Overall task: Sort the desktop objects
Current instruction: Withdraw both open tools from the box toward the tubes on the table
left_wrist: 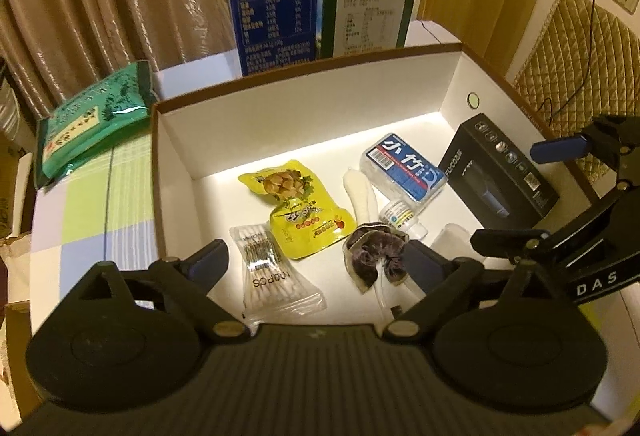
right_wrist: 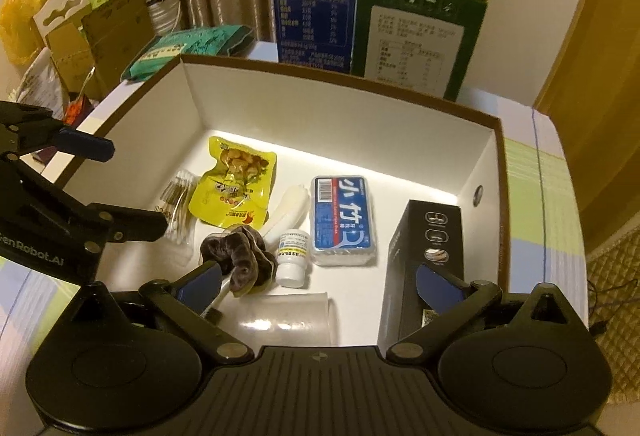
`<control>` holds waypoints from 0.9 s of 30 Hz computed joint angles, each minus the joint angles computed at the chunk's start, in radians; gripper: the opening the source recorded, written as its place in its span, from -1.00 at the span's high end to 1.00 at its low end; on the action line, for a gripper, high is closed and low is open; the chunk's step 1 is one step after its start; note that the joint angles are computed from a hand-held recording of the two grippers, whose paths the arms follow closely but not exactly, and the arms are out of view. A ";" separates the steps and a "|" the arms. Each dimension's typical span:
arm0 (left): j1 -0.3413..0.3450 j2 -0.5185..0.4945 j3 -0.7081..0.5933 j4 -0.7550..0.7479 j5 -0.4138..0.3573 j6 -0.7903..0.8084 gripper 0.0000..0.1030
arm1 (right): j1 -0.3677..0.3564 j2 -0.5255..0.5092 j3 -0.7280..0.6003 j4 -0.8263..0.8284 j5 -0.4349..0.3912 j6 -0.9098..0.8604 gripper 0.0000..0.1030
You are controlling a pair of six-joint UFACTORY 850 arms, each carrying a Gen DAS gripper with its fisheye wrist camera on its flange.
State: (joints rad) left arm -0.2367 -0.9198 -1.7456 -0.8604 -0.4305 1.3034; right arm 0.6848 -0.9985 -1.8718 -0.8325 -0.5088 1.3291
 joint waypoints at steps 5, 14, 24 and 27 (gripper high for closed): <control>0.011 0.063 0.079 -0.090 0.032 0.070 -0.83 | 0.015 0.041 0.055 -0.086 0.011 0.121 -0.96; 0.031 0.191 0.254 -0.347 0.110 0.300 -0.83 | 0.054 0.108 0.144 -0.225 0.006 0.312 -0.96; 0.078 0.336 0.468 -0.713 0.101 0.665 -0.83 | 0.112 0.197 0.270 -0.399 -0.009 0.535 -0.96; 0.091 0.369 0.525 -0.768 0.099 0.733 -0.83 | 0.132 0.212 0.296 -0.421 -0.011 0.570 -0.96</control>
State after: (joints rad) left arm -0.1460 -0.5513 -1.2211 -1.6286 -0.3317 2.0368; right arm 0.8164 -0.7864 -1.5760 -1.2533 -0.5196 1.8993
